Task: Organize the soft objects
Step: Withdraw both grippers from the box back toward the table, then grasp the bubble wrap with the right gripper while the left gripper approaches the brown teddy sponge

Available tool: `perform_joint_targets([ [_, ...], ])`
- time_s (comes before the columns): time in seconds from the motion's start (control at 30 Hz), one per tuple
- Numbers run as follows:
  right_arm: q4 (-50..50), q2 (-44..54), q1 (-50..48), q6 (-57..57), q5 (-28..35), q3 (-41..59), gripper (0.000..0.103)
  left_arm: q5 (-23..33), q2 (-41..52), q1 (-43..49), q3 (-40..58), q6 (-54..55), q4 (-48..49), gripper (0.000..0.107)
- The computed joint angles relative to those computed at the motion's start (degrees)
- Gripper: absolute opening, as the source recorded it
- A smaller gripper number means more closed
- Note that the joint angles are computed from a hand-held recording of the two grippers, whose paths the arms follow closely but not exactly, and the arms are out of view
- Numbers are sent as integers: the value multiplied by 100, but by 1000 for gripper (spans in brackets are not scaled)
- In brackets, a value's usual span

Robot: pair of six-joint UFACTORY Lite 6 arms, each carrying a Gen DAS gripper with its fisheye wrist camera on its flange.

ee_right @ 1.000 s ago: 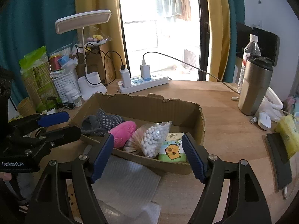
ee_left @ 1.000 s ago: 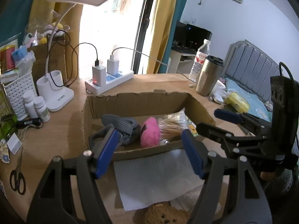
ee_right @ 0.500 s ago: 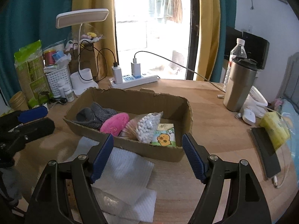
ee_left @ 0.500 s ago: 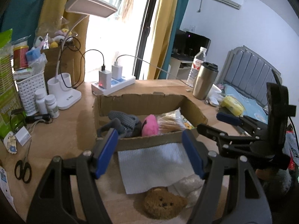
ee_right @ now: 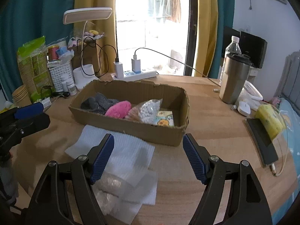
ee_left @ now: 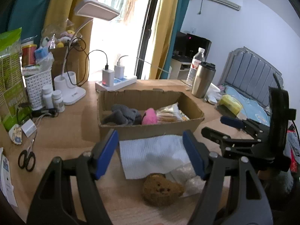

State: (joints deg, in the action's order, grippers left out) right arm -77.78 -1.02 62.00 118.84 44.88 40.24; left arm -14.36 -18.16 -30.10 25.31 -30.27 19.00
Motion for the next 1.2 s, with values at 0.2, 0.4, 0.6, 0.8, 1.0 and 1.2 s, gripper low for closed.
perform_joint_targets([
  [0.2, 93, 19, 305, 266, 39, -168, 79, 85, -169, -138, -270, 341, -480, 74],
  [0.4, 52, 178, 497, 534, -43, -229, 79, 94, -186, -304, -483, 680, -937, 74],
  [0.6, -167, 434, 512, 752, -422, -210, 79, 46, -43, -326, -605, 449, -740, 74],
  [0.8, -502, 875, 537, 894, -850, 6, 75, 49, 140, -318, -637, 327, -601, 86],
  [1.0, -768, 1221, 440, 1033, -1211, 125, 69, -118, 461, -233, -593, -163, -181, 91],
  [1.2, -1219, 1152, 289, 1497, -1433, -142, 58, -64, 952, -394, -335, 271, -726, 91],
])
